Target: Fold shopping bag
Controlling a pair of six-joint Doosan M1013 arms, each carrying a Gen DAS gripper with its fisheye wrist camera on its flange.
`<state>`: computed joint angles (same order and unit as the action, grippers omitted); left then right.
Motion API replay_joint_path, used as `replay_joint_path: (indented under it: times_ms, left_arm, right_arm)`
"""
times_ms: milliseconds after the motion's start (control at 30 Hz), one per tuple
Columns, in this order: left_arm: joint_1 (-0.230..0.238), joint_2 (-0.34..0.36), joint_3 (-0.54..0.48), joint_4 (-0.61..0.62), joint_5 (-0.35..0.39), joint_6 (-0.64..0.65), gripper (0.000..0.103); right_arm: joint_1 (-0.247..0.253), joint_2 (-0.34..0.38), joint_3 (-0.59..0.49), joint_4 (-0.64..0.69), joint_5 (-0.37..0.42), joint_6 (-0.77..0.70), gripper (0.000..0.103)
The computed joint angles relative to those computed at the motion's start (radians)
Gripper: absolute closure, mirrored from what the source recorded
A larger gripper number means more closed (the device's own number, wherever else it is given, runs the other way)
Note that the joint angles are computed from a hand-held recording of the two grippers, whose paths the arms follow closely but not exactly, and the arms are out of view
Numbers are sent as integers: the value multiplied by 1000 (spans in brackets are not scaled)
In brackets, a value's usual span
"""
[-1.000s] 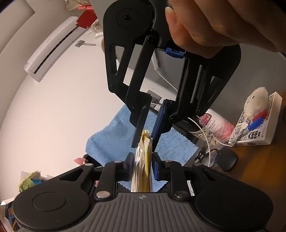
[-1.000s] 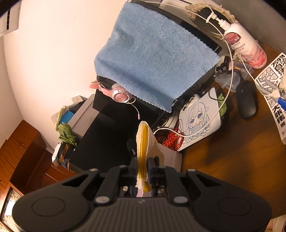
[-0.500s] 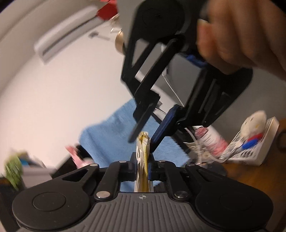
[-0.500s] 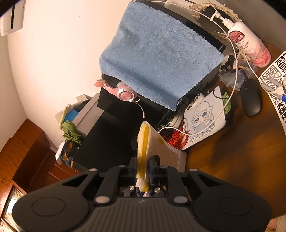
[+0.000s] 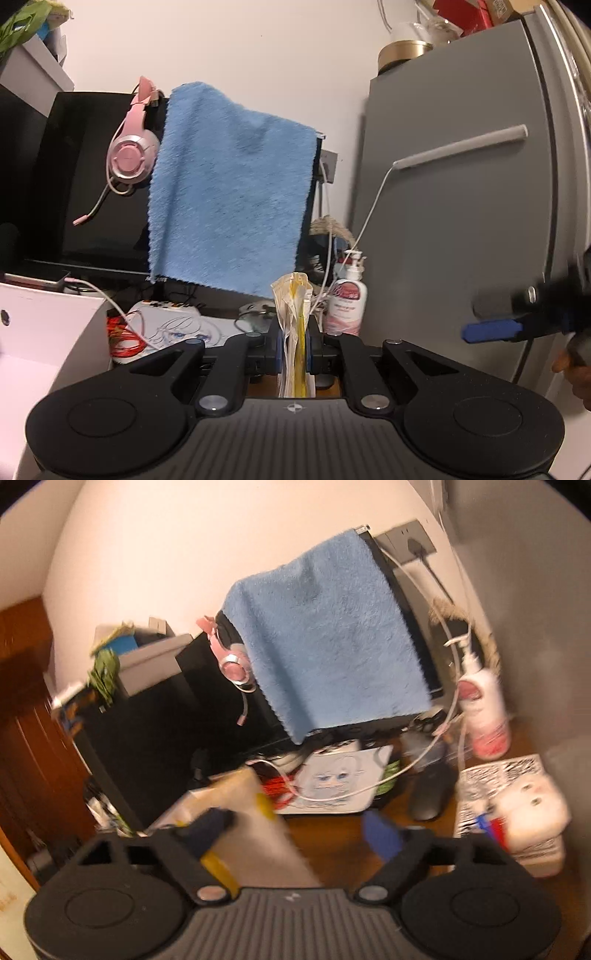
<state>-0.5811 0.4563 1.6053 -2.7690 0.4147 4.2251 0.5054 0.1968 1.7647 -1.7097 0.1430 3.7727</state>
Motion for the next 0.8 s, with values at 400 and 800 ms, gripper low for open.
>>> replay_joint_path:
  times_ms: [400,800]
  left_arm:
    - [11,17,-1,82,-34,-107,93]
    - [-11,19,23,-91,-4,168,91]
  right_arm:
    - [20,45,31,649,284,-765,59]
    - [40,89,5,704,419,-832,95]
